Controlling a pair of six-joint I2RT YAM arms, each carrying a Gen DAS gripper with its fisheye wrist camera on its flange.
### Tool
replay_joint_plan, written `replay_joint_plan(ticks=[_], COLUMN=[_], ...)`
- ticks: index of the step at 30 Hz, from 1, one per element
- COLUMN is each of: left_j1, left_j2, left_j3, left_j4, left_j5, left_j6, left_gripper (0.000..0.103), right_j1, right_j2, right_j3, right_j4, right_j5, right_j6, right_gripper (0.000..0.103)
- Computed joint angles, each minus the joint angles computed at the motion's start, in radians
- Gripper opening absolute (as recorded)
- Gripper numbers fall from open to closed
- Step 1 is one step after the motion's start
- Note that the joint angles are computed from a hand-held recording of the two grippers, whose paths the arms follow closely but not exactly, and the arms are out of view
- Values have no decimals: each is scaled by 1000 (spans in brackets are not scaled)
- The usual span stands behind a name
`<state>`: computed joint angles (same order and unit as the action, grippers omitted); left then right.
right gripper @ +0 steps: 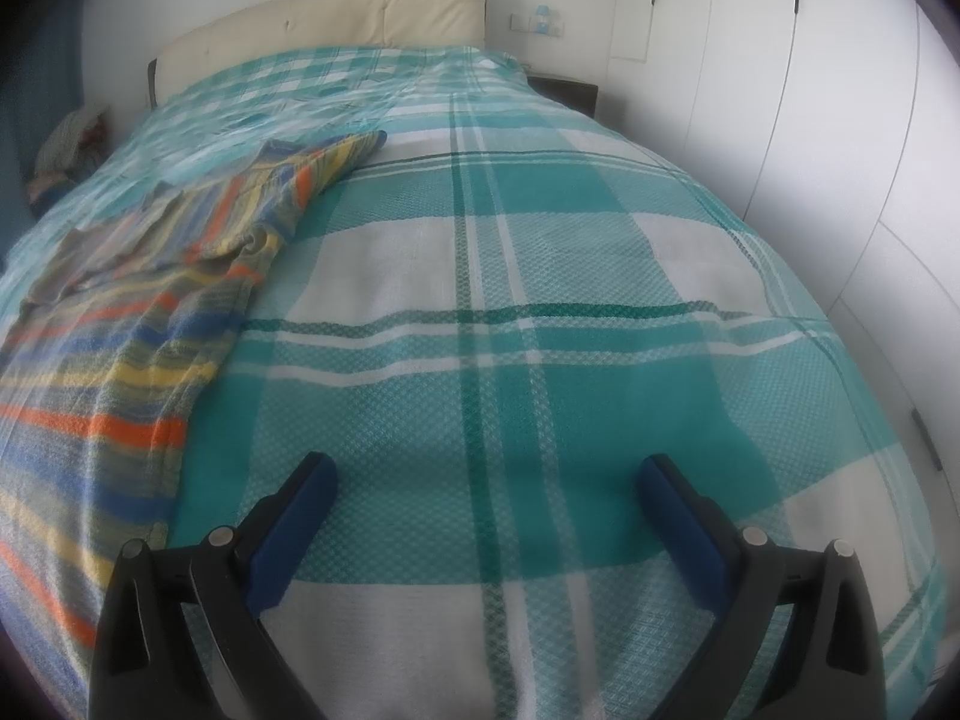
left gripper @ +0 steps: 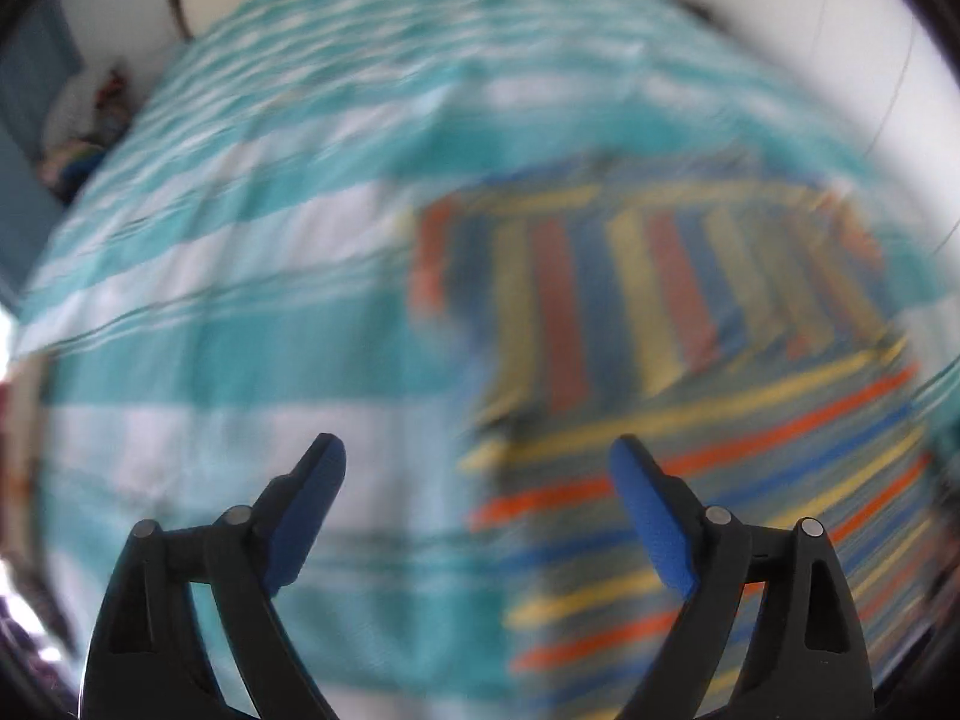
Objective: Fold small clothes
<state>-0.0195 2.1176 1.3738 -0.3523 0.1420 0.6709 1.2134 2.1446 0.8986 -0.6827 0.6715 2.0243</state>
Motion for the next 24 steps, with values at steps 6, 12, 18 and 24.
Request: replay_joint_plan(ticks=[6,12,18,24], left_j1=[181,236,229,241], left_j2=[-8,157,182,206], left_j3=[-109,-72,-137,-101], left_j4=[185,251,415,379], left_j5=[16,178,175,196], left_j6=[33,-167,-157,-159], left_gripper=[98,98,102,103], right_j1=[-3,-3,4,5], right_j2=[3,1,3,8], right_j3=[1,-7,-6,2], right_j4=[0,9,5,-8], right_j5=[-1,5,8,6], right_j6=[-3,-2,13,16], right_gripper=[100,101,101,101])
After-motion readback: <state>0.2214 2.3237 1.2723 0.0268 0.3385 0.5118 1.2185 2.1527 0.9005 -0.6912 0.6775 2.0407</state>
